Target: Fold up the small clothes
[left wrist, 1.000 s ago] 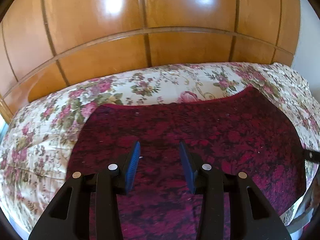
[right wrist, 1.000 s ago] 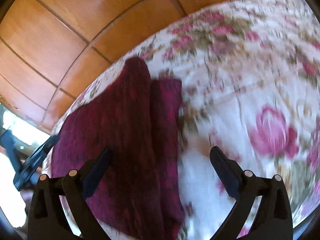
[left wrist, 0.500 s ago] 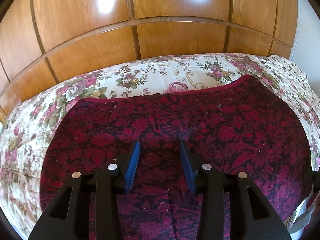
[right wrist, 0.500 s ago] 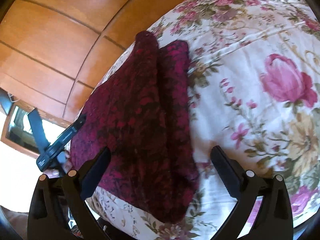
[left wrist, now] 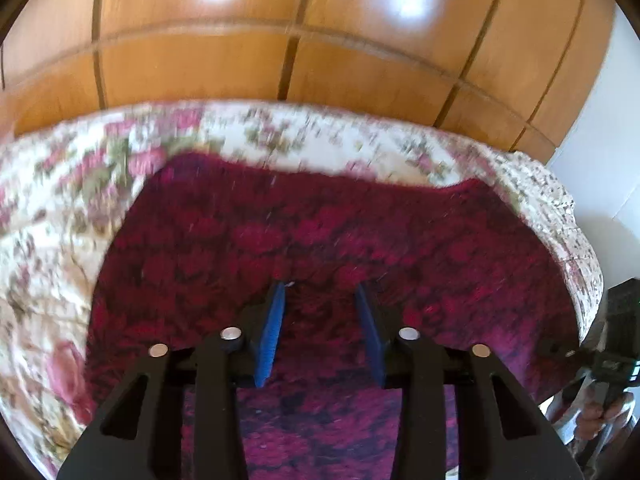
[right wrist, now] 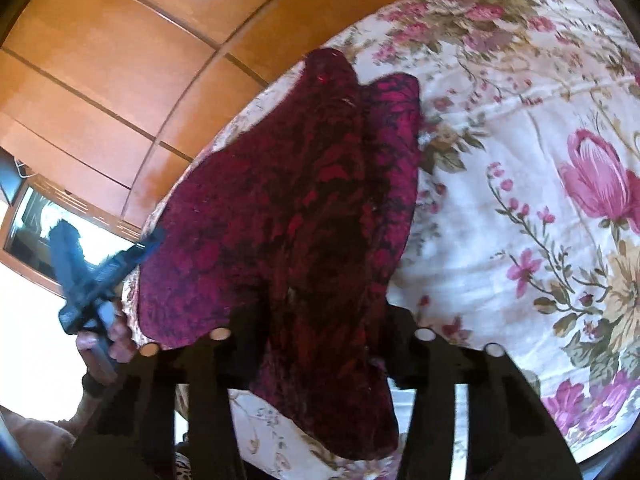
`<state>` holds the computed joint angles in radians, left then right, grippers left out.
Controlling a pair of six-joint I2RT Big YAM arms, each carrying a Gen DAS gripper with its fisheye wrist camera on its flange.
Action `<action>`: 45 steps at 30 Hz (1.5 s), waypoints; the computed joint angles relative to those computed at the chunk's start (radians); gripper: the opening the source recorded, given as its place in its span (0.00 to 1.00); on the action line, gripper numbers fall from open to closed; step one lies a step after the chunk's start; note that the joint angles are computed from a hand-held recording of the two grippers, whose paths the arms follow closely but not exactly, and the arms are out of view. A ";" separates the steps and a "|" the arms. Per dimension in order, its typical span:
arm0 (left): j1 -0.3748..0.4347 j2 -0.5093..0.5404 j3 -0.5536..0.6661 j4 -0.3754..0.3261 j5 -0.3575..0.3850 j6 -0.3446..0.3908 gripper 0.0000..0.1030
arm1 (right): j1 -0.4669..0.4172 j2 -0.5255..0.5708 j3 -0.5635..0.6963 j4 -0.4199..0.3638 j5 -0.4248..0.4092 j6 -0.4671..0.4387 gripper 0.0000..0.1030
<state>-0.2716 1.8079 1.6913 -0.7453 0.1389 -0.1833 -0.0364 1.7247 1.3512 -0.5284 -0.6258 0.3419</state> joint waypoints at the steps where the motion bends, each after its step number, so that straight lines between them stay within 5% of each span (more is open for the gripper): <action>1: 0.005 0.010 0.003 -0.003 0.016 -0.011 0.35 | 0.005 -0.011 0.001 0.005 -0.003 0.000 0.37; 6: 0.008 0.030 0.024 -0.010 0.041 -0.013 0.35 | 0.066 -0.064 0.047 0.063 -0.030 -0.017 0.31; 10: 0.038 0.038 0.021 0.000 0.140 -0.042 0.35 | 0.146 -0.040 0.141 0.078 -0.083 -0.052 0.30; 16: 0.112 0.015 -0.007 0.035 0.330 -0.139 0.35 | 0.277 0.103 0.344 -0.050 -0.071 -0.167 0.28; 18: 0.151 -0.029 -0.053 0.051 0.336 -0.158 0.35 | 0.299 0.138 0.388 -0.092 -0.052 -0.198 0.28; 24: 0.266 -0.135 -0.169 0.094 0.358 -0.167 0.35 | 0.370 0.181 0.460 -0.187 0.074 -0.341 0.28; 28: 0.327 -0.151 -0.169 0.116 0.493 -0.187 0.35 | 0.430 0.232 0.520 -0.245 0.174 -0.458 0.28; 31: 0.342 -0.118 -0.112 0.095 0.617 -0.193 0.49 | 0.487 0.247 0.500 -0.229 0.300 -0.565 0.28; 39: 0.279 0.022 0.104 -0.155 0.554 -0.027 0.49 | 0.533 0.227 0.418 -0.102 0.427 -0.636 0.33; 42: 0.250 0.036 0.138 -0.174 0.501 0.019 0.27 | 0.536 0.206 0.392 -0.074 0.394 -0.603 0.48; 45: 0.238 0.032 0.152 -0.182 0.464 0.036 0.19 | 0.490 0.180 0.397 -0.124 0.208 -0.581 0.65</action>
<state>-0.0336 1.8395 1.8432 -0.9277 0.6034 -0.1471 0.4537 1.9045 1.7480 -0.6529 -0.4182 -0.2387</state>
